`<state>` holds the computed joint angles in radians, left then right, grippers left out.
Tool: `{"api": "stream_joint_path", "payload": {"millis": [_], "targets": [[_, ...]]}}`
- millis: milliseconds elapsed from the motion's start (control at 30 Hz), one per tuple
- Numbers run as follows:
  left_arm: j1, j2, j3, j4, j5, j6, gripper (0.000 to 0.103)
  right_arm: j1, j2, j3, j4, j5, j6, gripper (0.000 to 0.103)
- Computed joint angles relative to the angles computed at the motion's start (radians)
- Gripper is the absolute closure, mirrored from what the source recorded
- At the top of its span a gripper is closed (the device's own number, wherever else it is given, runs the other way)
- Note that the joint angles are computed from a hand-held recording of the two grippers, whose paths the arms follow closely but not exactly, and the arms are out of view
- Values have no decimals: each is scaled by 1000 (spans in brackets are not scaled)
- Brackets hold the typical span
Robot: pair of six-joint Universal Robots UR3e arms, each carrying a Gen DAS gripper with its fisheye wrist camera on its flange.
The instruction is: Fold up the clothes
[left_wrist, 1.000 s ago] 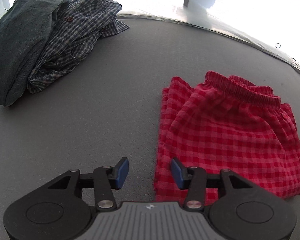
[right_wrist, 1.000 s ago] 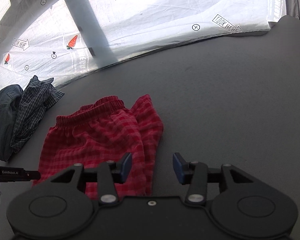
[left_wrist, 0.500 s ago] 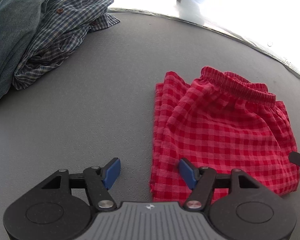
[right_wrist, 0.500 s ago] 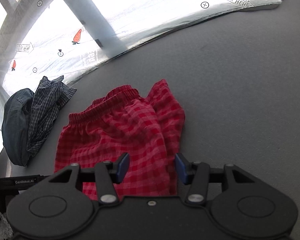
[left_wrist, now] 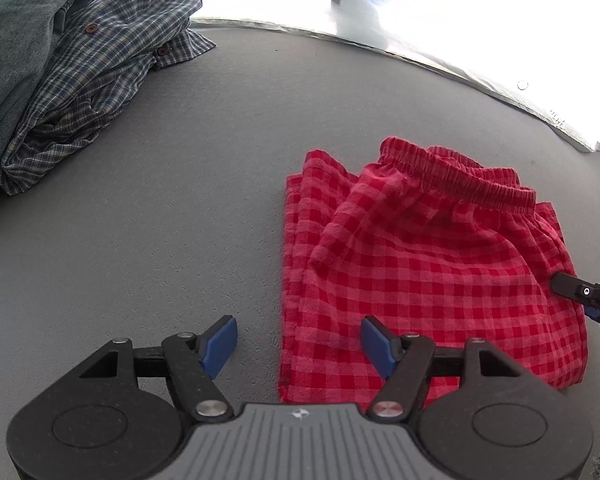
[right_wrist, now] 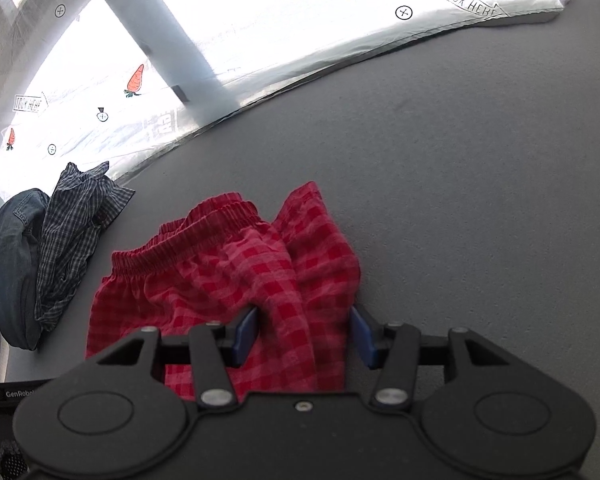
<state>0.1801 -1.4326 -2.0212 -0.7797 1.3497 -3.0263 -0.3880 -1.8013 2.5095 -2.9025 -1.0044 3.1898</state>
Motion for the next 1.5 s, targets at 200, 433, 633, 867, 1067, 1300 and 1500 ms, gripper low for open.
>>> {"api": "stream_joint_path", "payload": {"millis": [200,433,633,867,1067,1300,1500], "targets": [[42,-2,2,-28,-97,63,34,-73,12,9,96,189,-72,48],[108,-7,5,-71,-208,55,33,-126,35,11,173,304,-113,49],[181,-27,-10,-92,-358,35,34,-155,56,2,239,366,-152,50],[193,-78,11,-120,-426,-78,70,-91,81,-38,191,283,-100,73],[47,-61,9,11,-216,-197,95,0,101,-94,143,142,-34,94],[-203,-38,-3,200,106,-280,99,158,61,-88,-57,-77,-11,98],[-347,71,35,121,257,-298,99,85,-187,-55,100,-35,-142,99]]}}
